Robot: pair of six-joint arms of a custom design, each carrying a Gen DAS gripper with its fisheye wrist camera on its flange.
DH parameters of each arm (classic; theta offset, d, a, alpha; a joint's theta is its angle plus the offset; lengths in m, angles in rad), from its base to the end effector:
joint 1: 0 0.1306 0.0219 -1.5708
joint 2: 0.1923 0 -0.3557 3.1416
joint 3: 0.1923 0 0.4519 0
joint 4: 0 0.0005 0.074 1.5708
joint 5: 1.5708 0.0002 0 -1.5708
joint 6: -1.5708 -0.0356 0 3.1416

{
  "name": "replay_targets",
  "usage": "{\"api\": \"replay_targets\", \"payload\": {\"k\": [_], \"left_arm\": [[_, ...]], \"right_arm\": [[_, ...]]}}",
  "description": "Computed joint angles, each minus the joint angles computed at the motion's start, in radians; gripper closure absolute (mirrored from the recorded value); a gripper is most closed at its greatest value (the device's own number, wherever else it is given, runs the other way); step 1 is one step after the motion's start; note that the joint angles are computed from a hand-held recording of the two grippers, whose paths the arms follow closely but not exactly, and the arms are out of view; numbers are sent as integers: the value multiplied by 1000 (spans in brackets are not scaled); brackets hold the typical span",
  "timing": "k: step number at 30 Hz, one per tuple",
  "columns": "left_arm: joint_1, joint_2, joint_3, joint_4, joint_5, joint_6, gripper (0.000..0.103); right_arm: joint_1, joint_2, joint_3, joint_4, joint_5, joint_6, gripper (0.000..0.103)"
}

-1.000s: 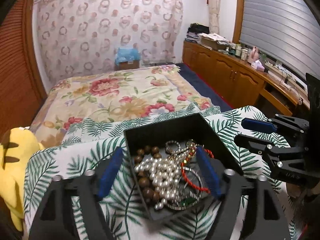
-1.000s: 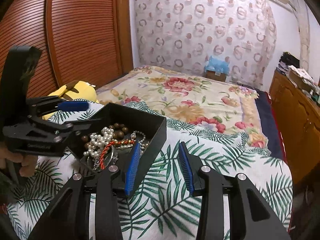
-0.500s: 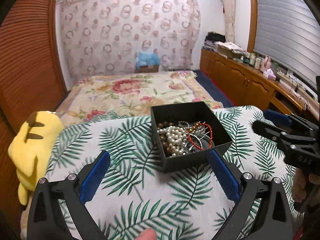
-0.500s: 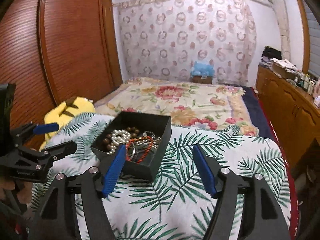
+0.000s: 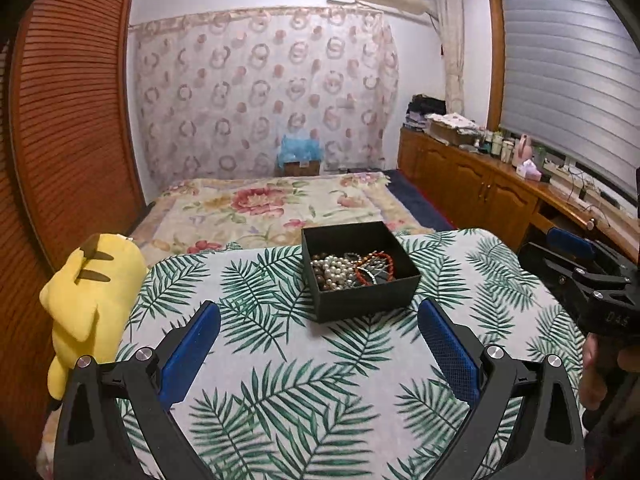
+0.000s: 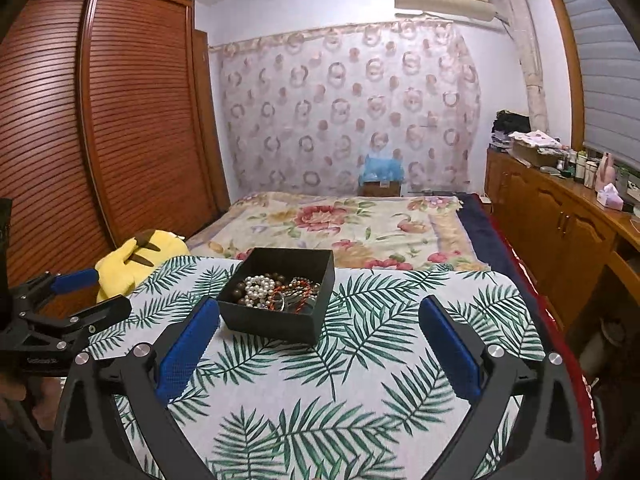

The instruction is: Organize jewelry

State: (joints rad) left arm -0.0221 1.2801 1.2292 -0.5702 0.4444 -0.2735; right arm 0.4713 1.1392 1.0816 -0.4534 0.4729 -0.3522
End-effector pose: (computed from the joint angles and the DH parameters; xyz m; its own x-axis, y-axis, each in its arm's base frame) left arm 0.5240 -0.0274 0.3997 -0.4604 0.2541 -0.8506 0.5129 0.8582 -0.0212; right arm 0.4360 0.2034 0.3983 -0.4263 0.1274 -0.8956 0.1032 0.9904 0.0918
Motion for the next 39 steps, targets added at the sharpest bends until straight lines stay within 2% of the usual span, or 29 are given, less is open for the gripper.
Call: {"api": "replay_targets", "payload": {"k": [11, 39], "left_arm": [[3, -54, -48, 34, -10, 19, 8], [8, -63, -61, 47, -1, 33, 8]], "right_arm": [[44, -53, -39, 10, 46, 9, 2], [49, -46, -41, 17, 52, -2, 2]]}}
